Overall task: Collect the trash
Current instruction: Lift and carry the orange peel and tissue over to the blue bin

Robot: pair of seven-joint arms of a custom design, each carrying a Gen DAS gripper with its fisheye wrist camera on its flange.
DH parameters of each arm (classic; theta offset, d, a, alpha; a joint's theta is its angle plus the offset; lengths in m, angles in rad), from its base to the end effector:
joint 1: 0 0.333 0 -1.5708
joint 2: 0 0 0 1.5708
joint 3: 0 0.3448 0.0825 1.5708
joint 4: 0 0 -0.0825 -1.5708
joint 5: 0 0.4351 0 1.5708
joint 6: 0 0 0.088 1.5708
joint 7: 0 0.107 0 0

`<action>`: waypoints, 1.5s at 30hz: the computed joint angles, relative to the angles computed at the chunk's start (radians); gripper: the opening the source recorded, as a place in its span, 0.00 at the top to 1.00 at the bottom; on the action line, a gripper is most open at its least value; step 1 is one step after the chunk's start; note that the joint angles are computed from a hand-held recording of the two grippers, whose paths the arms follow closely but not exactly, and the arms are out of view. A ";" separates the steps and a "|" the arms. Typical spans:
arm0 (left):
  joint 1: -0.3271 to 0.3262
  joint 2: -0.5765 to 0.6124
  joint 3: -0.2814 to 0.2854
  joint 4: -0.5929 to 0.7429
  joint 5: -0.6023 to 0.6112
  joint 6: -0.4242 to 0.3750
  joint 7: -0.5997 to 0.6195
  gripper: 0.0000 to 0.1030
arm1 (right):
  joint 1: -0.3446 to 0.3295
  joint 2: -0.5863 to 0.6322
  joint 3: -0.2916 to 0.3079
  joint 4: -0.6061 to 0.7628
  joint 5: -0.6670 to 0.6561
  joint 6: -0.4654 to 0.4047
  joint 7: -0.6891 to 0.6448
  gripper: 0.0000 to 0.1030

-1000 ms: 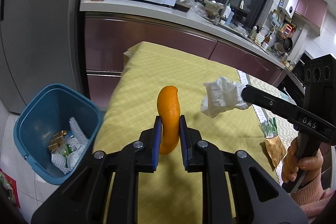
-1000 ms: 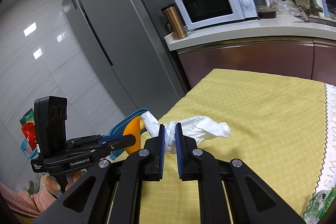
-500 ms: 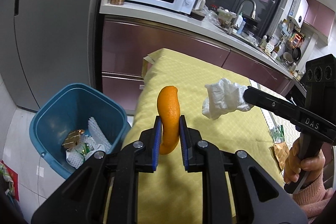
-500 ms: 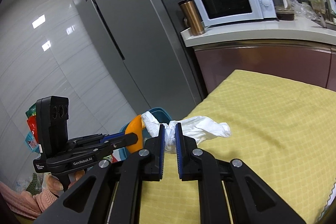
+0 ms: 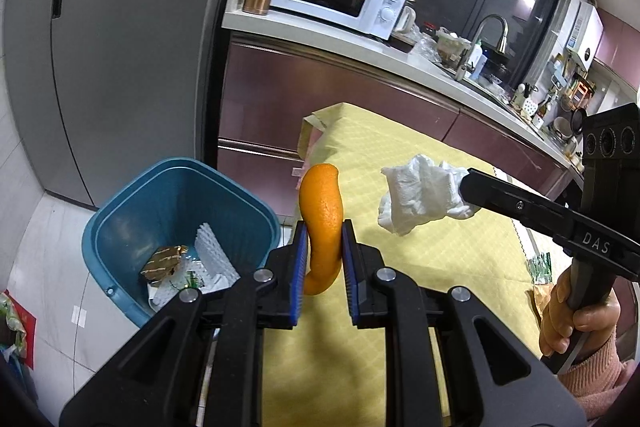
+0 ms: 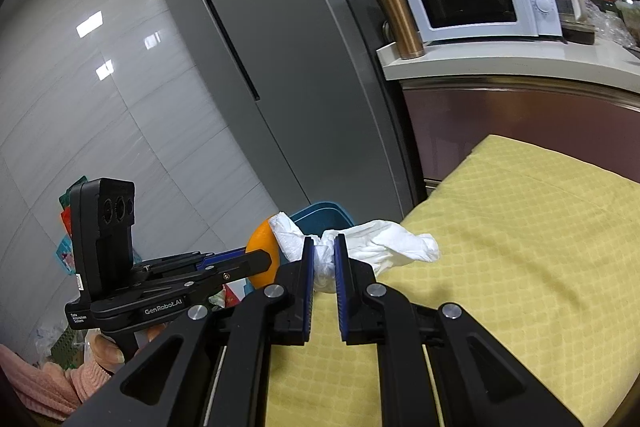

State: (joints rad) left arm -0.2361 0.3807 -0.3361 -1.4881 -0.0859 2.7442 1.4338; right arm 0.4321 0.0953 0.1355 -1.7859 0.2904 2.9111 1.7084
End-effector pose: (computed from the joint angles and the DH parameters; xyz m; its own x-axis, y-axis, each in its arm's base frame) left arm 0.6819 -0.3773 0.5853 -0.4015 -0.8632 0.3060 -0.6847 0.0609 -0.7263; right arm 0.5939 0.3528 0.6323 0.3556 -0.8475 -0.3942 -0.6334 0.0916 -0.7684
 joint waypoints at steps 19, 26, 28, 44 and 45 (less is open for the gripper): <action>0.015 -0.027 0.054 -0.048 0.070 0.001 -0.103 0.83 | 0.009 0.145 0.019 0.200 0.061 -0.099 -0.118 0.92; 0.024 -0.037 0.068 -0.074 0.095 0.002 -0.147 0.83 | 0.021 0.200 0.013 0.272 0.044 -0.140 -0.119 0.92; 0.024 -0.030 0.072 -0.067 0.103 -0.004 -0.160 0.83 | 0.023 0.217 0.012 0.294 0.041 -0.154 -0.117 0.92; 0.025 0.017 0.077 -0.024 0.131 -0.032 -0.200 0.83 | 0.027 0.306 0.010 0.401 0.032 -0.233 -0.105 0.92; 0.025 0.015 0.076 -0.028 0.131 -0.030 -0.201 0.83 | 0.027 0.311 0.010 0.406 0.034 -0.237 -0.104 0.92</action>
